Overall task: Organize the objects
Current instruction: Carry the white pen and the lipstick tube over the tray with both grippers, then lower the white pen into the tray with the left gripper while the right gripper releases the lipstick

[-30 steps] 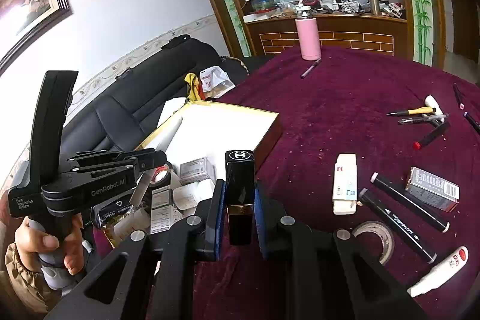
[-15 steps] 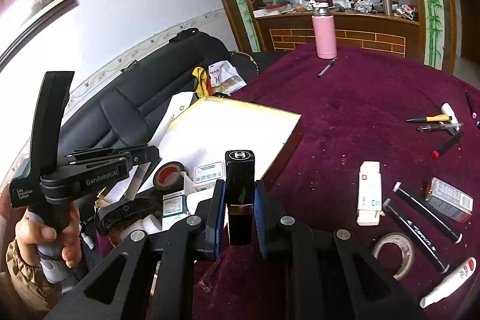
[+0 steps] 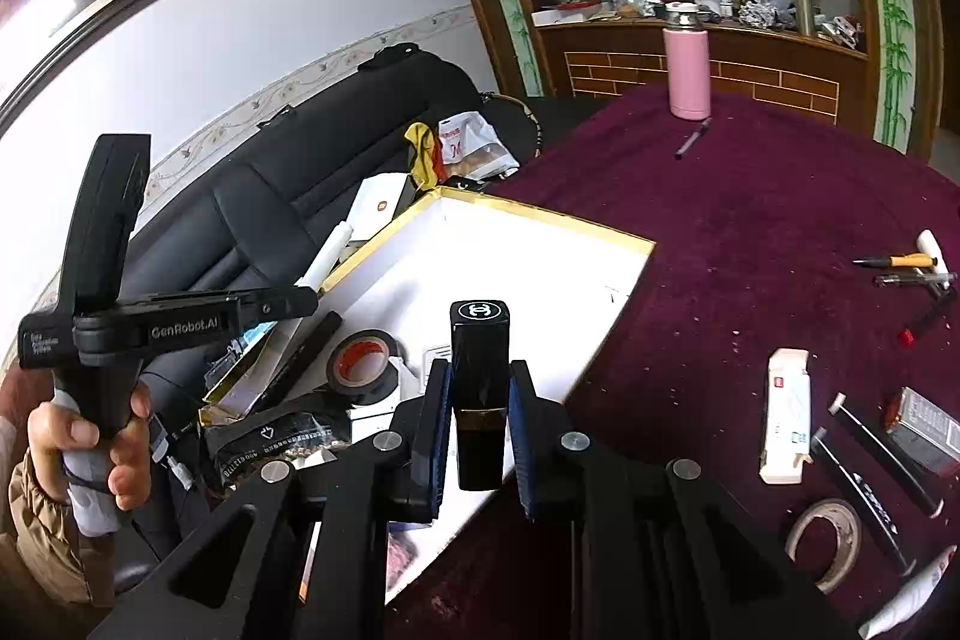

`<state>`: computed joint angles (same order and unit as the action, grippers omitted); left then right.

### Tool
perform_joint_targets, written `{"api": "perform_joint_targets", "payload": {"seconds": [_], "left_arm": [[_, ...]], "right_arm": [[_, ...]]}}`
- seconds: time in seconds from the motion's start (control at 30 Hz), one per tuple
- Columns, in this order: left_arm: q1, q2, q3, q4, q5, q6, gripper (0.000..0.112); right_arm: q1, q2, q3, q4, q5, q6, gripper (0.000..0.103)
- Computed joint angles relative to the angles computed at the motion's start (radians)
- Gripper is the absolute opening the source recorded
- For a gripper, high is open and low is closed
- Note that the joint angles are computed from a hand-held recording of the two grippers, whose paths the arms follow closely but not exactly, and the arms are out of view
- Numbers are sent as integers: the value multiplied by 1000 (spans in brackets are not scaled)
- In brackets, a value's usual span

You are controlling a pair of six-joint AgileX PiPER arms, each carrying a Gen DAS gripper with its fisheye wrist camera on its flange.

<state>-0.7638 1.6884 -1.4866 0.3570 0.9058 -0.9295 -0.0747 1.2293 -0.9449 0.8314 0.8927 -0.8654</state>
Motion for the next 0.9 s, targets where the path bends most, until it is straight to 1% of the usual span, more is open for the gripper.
{"api": "perform_joint_targets", "payload": {"seconds": [0.13, 0.37, 0.6, 0.9], "left_arm": [[38, -8, 16, -36, -27, 27, 12], [69, 13, 18, -48, -30, 45, 12], [97, 53, -8, -77, -27, 91, 12], [129, 113, -53, -108, -8, 143, 12]], "right_arm": [[41, 13, -6, -13, -22, 18, 20], [87, 49, -29, -33, -48, 44, 20], [95, 119, -72, -24, -29, 65, 20], [123, 141, -78, -42, -33, 100, 20]]}}
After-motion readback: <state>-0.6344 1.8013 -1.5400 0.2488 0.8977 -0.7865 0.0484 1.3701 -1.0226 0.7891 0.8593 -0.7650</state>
